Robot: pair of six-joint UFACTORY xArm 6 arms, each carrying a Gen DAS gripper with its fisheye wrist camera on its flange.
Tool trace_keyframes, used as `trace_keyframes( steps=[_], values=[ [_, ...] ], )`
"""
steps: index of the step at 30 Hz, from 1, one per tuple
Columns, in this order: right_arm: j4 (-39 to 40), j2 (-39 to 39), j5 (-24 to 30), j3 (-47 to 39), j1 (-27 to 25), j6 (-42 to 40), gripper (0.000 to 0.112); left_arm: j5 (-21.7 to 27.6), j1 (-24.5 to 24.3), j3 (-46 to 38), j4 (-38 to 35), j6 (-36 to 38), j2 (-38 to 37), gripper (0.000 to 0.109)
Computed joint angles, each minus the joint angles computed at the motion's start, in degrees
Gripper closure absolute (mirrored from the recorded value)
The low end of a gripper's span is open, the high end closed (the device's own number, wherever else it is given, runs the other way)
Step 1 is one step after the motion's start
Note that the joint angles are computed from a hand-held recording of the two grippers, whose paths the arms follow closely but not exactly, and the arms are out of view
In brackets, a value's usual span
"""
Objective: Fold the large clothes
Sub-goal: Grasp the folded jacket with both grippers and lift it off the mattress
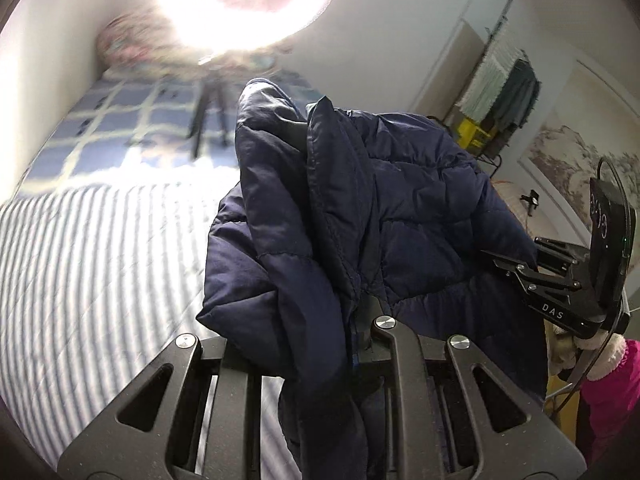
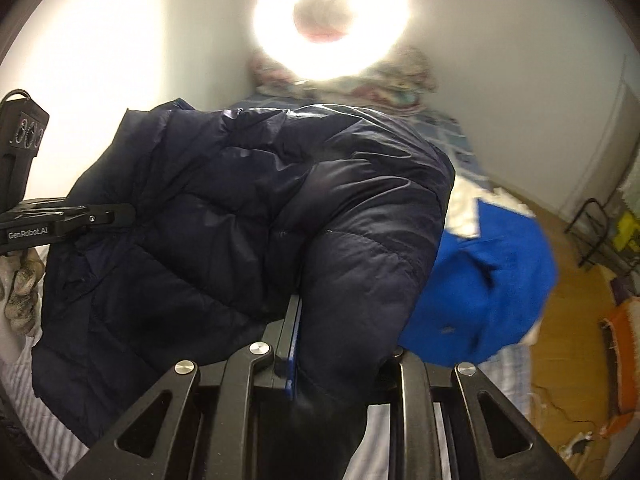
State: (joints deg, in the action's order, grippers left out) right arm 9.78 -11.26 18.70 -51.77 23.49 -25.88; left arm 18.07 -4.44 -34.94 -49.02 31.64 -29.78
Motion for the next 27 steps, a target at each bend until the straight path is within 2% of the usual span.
trace_keyframes(
  steps=[5, 10, 17, 22, 27],
  values=[
    [-6.1, 6.8, -0.6, -9.1, -5.6, 2.8, 0.092, -3.9, -5.4, -14.5, -8.9, 8.5, 15.4, 0.092],
    [-6.6, 14.6, 0.6, -20.2, -9.8, 1.2, 0.092, -4.3, -7.3, -28.1, -10.9, 9.8, 27.3, 0.092],
    [-4.1, 26.5, 3.3, -36.6, -12.0, -3.6, 0.092, -5.6, -7.5, -41.6, -4.4, 2.7, 38.7, 0.092],
    [-2.0, 35.8, 4.1, -48.2, -12.4, -7.2, 0.092, -6.6, -7.3, -49.7, -4.6, -1.0, 46.8, 0.092],
    [-2.4, 47.5, 8.3, -62.6, -12.7, -8.1, 0.091, -6.7, -6.3, -55.3, 6.8, -14.1, 54.2, 0.090]
  ],
)
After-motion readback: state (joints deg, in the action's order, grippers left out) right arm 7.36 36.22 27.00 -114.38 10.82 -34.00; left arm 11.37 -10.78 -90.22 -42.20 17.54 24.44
